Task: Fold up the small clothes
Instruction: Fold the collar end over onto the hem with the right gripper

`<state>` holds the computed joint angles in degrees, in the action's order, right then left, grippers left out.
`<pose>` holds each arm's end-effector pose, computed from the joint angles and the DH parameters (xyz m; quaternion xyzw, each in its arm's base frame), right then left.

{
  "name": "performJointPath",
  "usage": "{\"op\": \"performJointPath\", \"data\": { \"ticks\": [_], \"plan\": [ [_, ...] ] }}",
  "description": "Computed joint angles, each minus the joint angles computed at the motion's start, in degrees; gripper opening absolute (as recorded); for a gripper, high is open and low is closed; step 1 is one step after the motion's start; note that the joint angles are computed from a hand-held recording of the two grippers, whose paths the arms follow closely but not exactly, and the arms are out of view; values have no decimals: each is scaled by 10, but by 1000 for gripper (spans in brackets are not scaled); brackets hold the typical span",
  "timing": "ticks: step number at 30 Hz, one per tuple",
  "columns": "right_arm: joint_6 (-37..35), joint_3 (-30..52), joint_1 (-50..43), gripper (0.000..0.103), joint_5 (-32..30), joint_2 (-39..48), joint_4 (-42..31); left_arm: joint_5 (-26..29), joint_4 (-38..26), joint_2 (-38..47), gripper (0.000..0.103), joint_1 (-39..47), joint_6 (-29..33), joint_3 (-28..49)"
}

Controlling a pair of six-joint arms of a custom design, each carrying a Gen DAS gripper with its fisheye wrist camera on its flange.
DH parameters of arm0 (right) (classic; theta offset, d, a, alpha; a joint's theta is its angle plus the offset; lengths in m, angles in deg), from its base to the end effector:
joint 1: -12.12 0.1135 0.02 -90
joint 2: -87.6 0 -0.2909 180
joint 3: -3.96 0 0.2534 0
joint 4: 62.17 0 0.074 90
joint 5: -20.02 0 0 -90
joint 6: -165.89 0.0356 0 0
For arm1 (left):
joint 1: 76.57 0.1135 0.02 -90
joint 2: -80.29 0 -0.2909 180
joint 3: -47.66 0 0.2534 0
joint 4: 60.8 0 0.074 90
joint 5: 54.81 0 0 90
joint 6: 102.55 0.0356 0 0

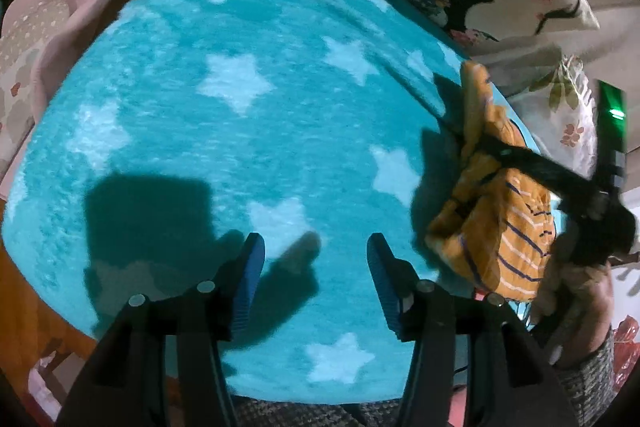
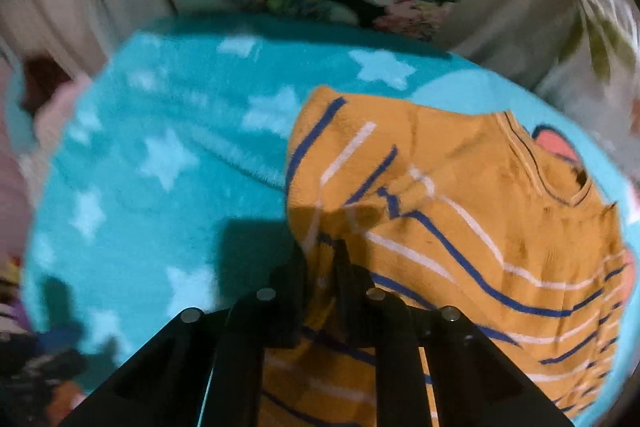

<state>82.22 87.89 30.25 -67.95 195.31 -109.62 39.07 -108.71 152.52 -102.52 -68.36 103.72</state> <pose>0.3574 0.1157 0.1847 -0.0985 0.9815 0.0175 0.1630 0.1990 -0.0995 0.2215 -0.2436 0.9430 -0.1716 0.1479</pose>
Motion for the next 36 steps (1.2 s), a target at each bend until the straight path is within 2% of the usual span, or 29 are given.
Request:
{"op": "performJointPath", "data": {
  "ticks": [3, 6, 9, 11, 14, 16, 17, 20, 24, 26, 30, 33, 36],
  "plan": [
    [-54, -24, -75, 12, -48, -77, -4, -24, -4, 48, 52, -49, -28, 51],
    [-108, -26, -188, 12, -113, -149, -42, -34, 9, 114, 53, -95, -52, 116],
    [-189, -8, -353, 12, -183, -179, -99, -26, 40, 190, 54, -136, -72, 190],
    [-242, 6, -464, 12, -216, -156, -128, -25, 56, 242, 57, -160, -80, 243],
    [-285, 38, -571, 12, -223, -74, -147, -19, 60, 336, 57, -194, -78, 350],
    [-297, 65, -613, 13, -246, -16, -171, -19, 41, 401, 57, -215, -70, 437],
    [-303, 82, -633, 13, -279, 9, -193, -18, 25, 435, 57, -223, -62, 484],
    [-322, 126, -652, 15, -327, 47, -244, -10, -9, 514, 57, -243, -52, 593],
    [-353, 173, -652, 22, -326, 69, -282, -21, -87, 595, 64, -262, -51, 720],
    [-360, 206, -656, 23, -333, 76, -310, -31, -106, 605, 65, -265, -52, 743],
    [-364, 223, -652, 24, -350, 69, -308, -57, -117, 607, 65, -275, -65, 752],
    [-371, 221, -627, 24, -320, 68, -289, -67, -160, 641, 67, -286, -77, 805],
    [-360, 203, -594, 24, -263, 82, -242, -82, -240, 704, 74, -294, -58, 920]
  ]
}}
